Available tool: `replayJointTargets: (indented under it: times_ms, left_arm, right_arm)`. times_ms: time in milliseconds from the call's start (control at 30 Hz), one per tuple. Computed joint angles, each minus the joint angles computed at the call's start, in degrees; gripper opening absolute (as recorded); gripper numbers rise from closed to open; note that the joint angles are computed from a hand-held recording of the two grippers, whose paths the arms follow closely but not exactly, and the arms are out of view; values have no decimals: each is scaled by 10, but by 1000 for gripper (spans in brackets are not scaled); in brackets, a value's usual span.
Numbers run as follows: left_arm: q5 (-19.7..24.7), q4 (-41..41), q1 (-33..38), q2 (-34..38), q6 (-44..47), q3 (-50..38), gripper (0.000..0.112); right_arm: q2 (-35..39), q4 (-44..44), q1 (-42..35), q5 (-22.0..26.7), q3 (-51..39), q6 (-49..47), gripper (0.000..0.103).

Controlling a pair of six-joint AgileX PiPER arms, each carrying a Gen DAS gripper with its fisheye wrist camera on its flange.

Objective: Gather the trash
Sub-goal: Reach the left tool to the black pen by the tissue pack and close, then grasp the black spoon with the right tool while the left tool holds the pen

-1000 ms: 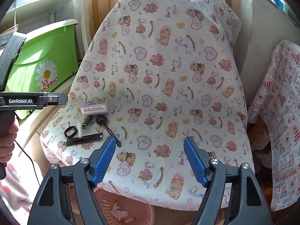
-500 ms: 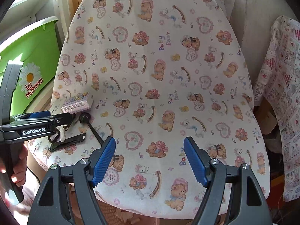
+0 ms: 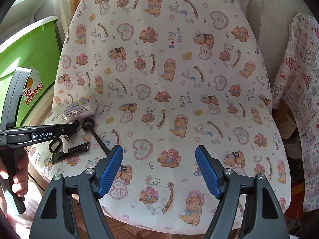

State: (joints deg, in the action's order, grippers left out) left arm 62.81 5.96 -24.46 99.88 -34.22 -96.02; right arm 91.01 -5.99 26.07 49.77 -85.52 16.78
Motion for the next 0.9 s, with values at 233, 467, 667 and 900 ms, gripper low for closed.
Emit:
replayJointTargets:
  times_ms: [233,467,667,900]
  left_arm:
    - [-9,2,-16,-60,-6,26,11]
    - [-32,102,-55,-109,-61,40,11]
    - [-37,103,-29,-113,-70,42,11]
    - [-31,110,-25,-89,-71,26,11]
  right_arm:
    - [4,0,5,2,-18,5,77]
    - [59,24,30,26,-90,-30,77]
    - [142,77,51,63,-182,-76,75]
    - [213,81,72,102,-264,-98,60]
